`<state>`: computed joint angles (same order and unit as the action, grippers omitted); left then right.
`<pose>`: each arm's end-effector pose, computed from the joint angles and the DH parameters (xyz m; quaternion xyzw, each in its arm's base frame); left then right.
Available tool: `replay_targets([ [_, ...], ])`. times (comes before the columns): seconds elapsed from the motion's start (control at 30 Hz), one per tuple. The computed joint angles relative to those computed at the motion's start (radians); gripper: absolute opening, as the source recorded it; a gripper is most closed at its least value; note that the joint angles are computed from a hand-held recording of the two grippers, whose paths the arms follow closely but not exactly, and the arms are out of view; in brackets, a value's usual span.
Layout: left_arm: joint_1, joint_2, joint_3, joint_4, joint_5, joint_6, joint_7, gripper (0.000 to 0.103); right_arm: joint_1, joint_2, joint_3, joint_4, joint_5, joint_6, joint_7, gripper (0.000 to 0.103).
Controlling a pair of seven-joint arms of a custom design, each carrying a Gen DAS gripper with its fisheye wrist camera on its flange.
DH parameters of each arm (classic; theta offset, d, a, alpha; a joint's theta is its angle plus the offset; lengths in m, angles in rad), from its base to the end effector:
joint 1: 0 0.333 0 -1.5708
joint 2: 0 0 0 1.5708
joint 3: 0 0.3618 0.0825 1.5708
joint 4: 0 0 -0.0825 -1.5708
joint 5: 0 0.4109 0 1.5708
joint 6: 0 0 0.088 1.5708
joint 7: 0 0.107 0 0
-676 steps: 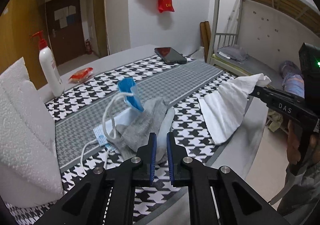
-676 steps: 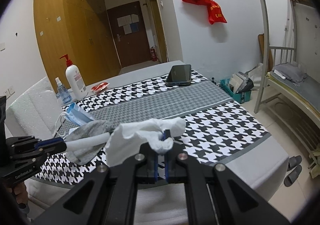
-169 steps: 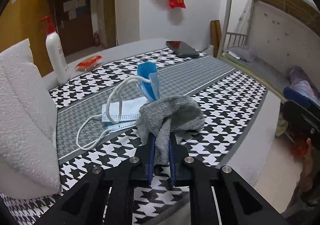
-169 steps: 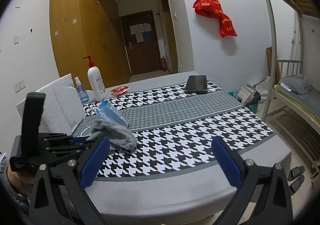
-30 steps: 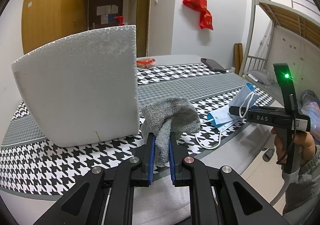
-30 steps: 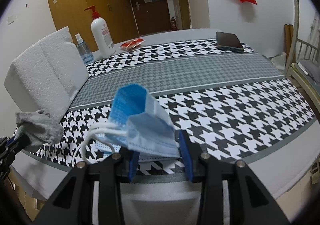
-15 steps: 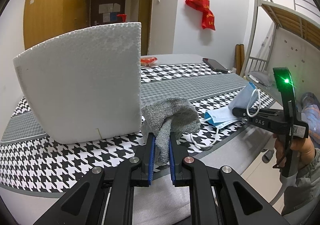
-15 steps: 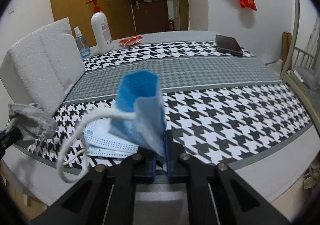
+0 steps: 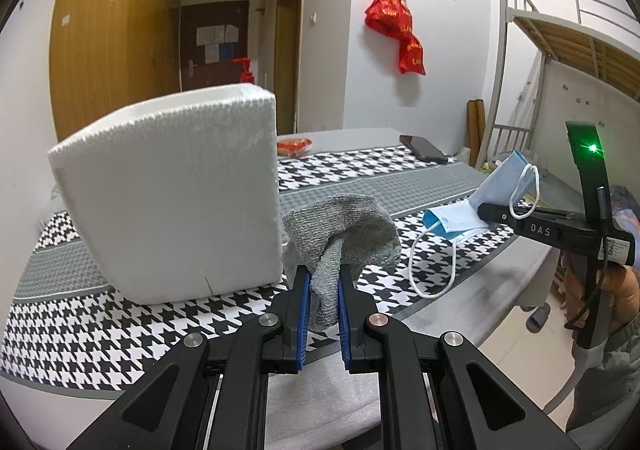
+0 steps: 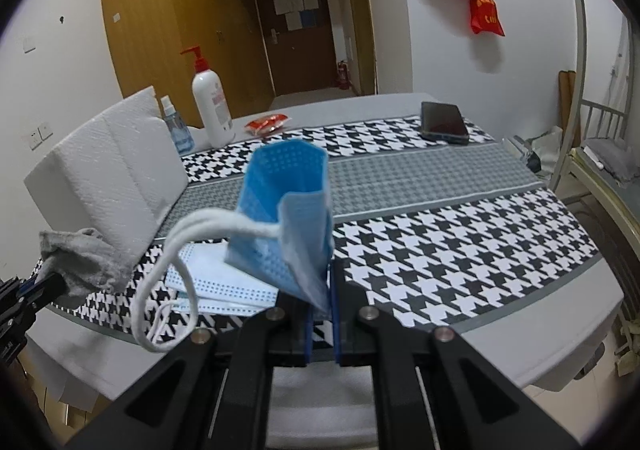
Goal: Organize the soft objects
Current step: 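Carry the grey cloth and blue mask toward the white foam box with both tools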
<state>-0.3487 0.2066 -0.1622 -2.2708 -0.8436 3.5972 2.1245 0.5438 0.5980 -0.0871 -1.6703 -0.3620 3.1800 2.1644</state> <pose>0.5489 -0.1948 0.4023 -0.5962 0.6420 -0.3711 0.3076 0.6738 0.3832 0.3841 -0.7148 0.5435 -0.1991 0.3923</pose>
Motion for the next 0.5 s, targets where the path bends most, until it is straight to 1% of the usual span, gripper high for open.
replay_targets([
  [0.2, 0.01, -0.027, -0.015, -0.034, 0.023, 0.042, -0.023, 0.014, 0.046, -0.027, -0.048, -0.034, -0.005, 0.046, 0.006, 0.01],
  [0.37, 0.02, -0.051, -0.029, -0.061, 0.034, 0.076, -0.036, 0.014, 0.069, -0.043, -0.066, -0.047, 0.002, 0.069, -0.009, 0.01],
  [0.5, 0.043, -0.074, -0.041, -0.094, 0.087, 0.095, -0.087, 0.014, 0.098, -0.052, -0.09, -0.054, 0.013, 0.095, -0.024, 0.01],
])
